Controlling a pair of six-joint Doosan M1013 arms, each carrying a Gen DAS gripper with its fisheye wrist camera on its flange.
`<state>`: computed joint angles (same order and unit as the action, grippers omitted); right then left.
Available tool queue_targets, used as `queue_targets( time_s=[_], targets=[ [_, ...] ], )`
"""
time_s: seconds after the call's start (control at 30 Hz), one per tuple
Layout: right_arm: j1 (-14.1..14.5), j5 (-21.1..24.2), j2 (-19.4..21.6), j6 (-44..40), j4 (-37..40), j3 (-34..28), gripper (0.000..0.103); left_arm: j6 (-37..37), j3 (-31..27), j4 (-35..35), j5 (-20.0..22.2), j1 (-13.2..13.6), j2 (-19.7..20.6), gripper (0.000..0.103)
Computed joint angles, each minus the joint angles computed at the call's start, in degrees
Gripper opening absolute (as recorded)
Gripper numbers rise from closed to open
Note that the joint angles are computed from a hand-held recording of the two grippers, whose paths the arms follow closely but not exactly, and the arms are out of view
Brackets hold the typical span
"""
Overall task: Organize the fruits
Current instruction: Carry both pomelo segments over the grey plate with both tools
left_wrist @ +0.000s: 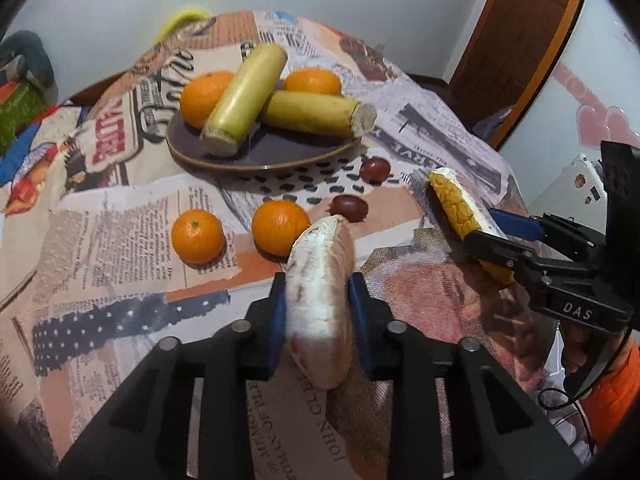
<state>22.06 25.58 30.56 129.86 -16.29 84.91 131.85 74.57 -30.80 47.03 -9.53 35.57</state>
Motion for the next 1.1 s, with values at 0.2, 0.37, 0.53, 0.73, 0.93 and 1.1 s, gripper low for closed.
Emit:
queue_targets(
  time_s=[0.2,0.37,0.53,0.73,0.93,1.1],
  targets=[
    [0.3,-0.5,-0.4,1.2,-2.0,-0.4,0.049,1.9,2.0,-2.1,-4.7,0.6,-2.2,0.025],
    [0.5,-0.7,-0.2,2.2,-3.9,-1.5,0.049,2.4,1.4,-4.7,-6.9,1.5,-2.8,0.025],
    [0.4,-1.2,0.6,1.6,-4.6,-3.5,0.049,2.1,-0.3,-5.8,-9.2,2.1,-2.4,0.025],
    [0.2,-1.2,2.6,-1.0,-4.3,-7.1,0.049,1.4,-3.6,-6.4,-10.3,2.4,-0.7,0.025],
    [-0.1,-0.2,5.3,-4.4,-2.8,-11.9,0.049,0.5,-7.9,-6.4,-10.3,2.2,2.1,0.025],
    [-0.2,1.3,7.7,-8.0,-1.0,-16.0,0.049,-1.1,-12.6,-5.2,-8.3,1.8,5.4,0.025]
  ],
)
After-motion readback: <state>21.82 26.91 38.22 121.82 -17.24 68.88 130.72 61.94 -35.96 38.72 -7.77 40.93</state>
